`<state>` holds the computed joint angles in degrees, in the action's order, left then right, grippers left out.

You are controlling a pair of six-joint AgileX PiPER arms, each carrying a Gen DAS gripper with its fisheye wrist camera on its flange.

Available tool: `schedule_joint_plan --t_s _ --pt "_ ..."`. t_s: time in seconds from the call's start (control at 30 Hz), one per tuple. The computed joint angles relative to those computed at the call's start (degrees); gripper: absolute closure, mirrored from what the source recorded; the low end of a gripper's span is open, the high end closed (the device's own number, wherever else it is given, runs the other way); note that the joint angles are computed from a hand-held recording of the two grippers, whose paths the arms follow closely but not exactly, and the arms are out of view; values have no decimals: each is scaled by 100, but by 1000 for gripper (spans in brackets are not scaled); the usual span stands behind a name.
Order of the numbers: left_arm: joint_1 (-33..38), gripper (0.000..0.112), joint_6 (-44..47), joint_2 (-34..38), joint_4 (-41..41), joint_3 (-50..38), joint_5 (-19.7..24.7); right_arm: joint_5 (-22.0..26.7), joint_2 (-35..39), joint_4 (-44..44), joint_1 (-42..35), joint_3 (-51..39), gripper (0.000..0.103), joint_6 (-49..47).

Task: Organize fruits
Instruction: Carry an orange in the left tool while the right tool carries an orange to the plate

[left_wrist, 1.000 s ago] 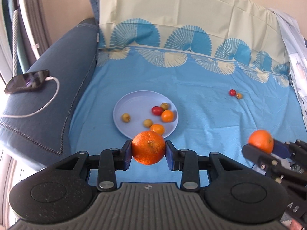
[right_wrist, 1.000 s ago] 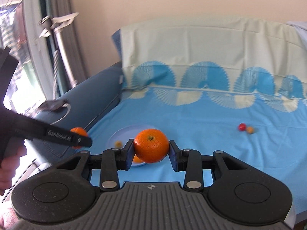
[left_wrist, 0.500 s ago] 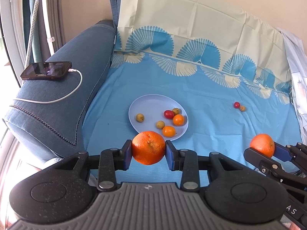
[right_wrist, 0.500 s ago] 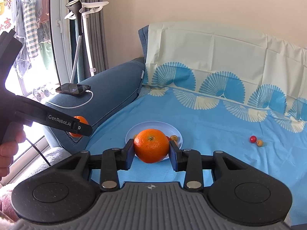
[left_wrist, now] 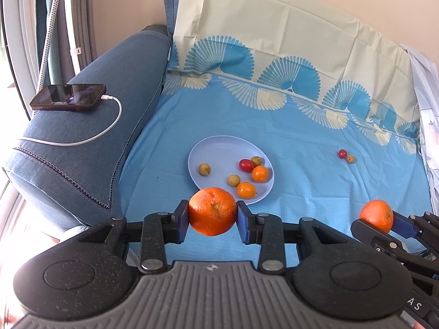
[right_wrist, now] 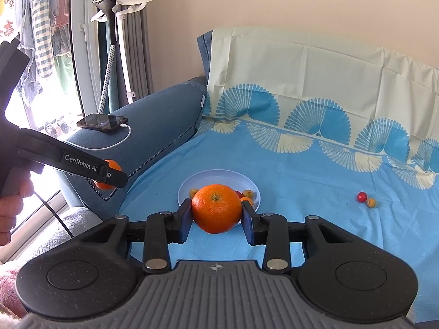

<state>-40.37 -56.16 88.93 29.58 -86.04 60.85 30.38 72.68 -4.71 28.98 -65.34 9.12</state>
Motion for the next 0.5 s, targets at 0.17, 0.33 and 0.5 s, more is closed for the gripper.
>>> schedule_joint_plan --t_s 0.17,0.33,0.5 --pt "187 73 164 104 -123 -103 -26 46 183 221 -118 -159 64 -218" --pt "388 73 345 226 -235 -241 -67 59 379 371 -164 -321 64 -367" --pt "584 73 551 391 -369 -433 -90 27 627 626 -239 -469 64 -609"
